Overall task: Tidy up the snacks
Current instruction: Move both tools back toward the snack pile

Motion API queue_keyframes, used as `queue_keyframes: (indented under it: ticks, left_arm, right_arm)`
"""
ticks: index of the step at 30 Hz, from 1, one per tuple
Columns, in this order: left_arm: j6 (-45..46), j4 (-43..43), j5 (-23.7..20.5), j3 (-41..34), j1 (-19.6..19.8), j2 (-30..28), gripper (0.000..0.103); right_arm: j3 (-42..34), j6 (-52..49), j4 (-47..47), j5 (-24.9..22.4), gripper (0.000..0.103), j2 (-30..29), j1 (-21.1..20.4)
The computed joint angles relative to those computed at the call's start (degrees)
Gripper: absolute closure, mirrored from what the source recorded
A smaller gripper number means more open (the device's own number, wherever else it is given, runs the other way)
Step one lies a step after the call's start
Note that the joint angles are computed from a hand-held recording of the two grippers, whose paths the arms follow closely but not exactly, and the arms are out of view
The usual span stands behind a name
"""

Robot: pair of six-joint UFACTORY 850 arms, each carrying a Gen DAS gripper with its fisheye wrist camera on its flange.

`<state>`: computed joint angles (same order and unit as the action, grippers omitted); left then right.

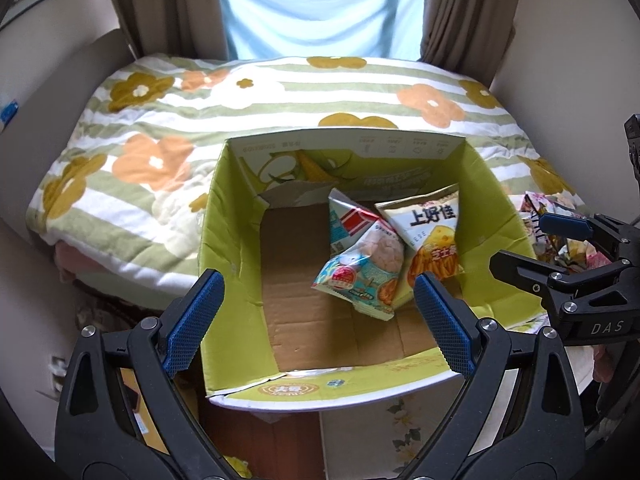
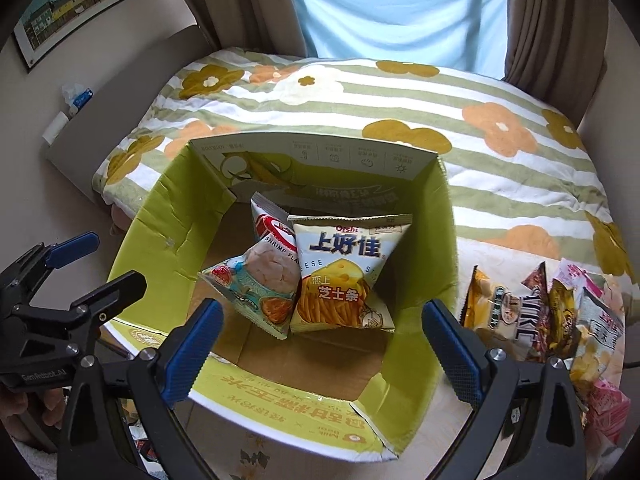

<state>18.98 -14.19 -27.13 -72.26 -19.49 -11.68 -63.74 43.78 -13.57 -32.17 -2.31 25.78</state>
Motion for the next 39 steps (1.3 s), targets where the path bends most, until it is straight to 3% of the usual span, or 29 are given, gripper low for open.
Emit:
queue_keyframes:
  ticks: [11,22,29,39]
  left_arm:
    - [-1.53,0.20,0.22,1.30,-5.49,3.43,0.008]
    - [-16.44,6.97,-0.29,2.25,-17.99,5.26,0.008]
    - [-24.88,10.07,-0.54,0.35,-26.95,2.62,0.008]
    - [-33.67,13.49,-1.40,-4.64,-36.84,-5.56,0.008]
  right_arm:
    - [7.66,9.53,-9.31,0.01,0.004,10.50,-0.53]
    - [18.22,-2.31,-5.02,-4.07,0.004,27.94,-8.38]
    - [23.74,-20.91,4.83,-6.31,0.004,38.04,-20.81]
    - [30.41,-60.75,28.88,-9.71,0.004,46.05,-45.46]
